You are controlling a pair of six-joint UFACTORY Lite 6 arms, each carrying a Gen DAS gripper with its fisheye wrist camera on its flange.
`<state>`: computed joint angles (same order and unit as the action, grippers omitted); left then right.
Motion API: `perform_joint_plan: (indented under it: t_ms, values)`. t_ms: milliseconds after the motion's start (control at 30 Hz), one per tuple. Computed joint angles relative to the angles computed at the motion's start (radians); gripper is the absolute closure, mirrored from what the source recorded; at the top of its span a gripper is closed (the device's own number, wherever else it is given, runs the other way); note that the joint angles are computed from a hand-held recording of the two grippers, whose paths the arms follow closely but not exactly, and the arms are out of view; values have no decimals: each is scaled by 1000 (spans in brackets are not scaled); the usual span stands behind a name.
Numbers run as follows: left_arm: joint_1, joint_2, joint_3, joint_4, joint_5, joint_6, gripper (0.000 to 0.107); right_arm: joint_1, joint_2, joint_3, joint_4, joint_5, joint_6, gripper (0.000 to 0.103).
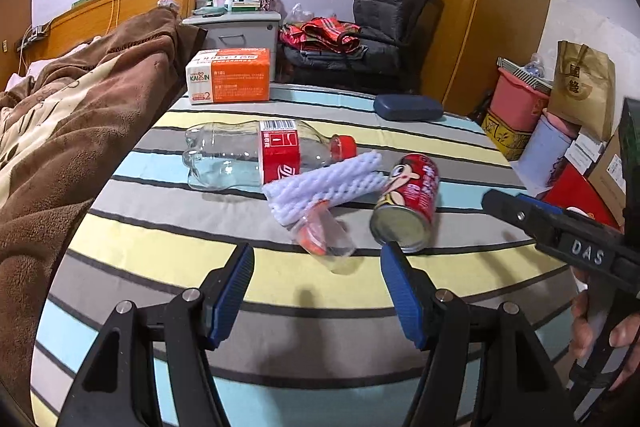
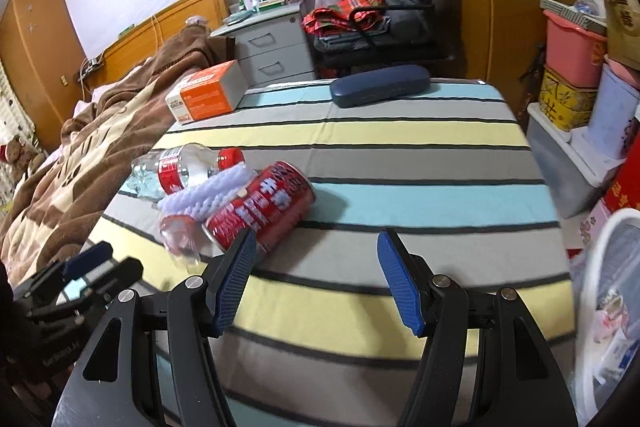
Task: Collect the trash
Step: 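Grasp the red cartoon-face can with the right tool while the left tool grasps a clear cup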
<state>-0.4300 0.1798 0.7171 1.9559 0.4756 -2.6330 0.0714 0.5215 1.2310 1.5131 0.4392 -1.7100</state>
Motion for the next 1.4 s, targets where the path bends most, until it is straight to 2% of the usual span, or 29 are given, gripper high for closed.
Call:
perform_joint_plan:
  t_ms: [167, 333, 533, 600, 633, 700, 833, 900, 967, 1100, 1167, 1233, 1400]
  values:
    - [65, 63, 42, 82, -49, -36, 39, 29, 70, 94, -107, 19, 148, 38]
    - [114, 107, 71, 175, -89, -96, 39, 62, 111, 147, -146, 6, 215, 38]
    - [168, 155, 107, 390, -153, -281, 39, 102, 182, 248, -290, 0, 378, 38]
    - [175, 175, 124, 375, -163, -264, 39, 120, 187, 266, -375, -42, 454, 38]
    - [182, 181, 126, 409, -166, -295, 39, 128, 191, 273, -424, -66, 498, 38]
    - [201, 186, 130, 513, -183, -407, 39, 119, 203, 293, -452, -47, 517, 38]
    - [200, 210, 163, 499, -195, -392, 39, 110, 206, 303, -474, -31, 530, 38]
    - [201, 232, 194, 462, -218, -362, 39, 113, 181, 272, -455, -58, 488, 38]
    - [213, 255, 217, 518, -241, -433, 39, 118, 172, 264, -459, -82, 477, 38]
    - [206, 267, 232, 457, -233, -391, 41, 116, 164, 259, -517, -115, 501, 38]
    - [207, 271, 240, 424, -234, -369, 46, 99, 165, 256, -508, -100, 481, 38]
    - [212, 273, 245, 468, -242, -421, 53, 86, 164, 255, -503, -91, 473, 38]
    - [182, 290, 271, 395, -242, -340, 58, 88, 155, 233, -589, -99, 534, 38]
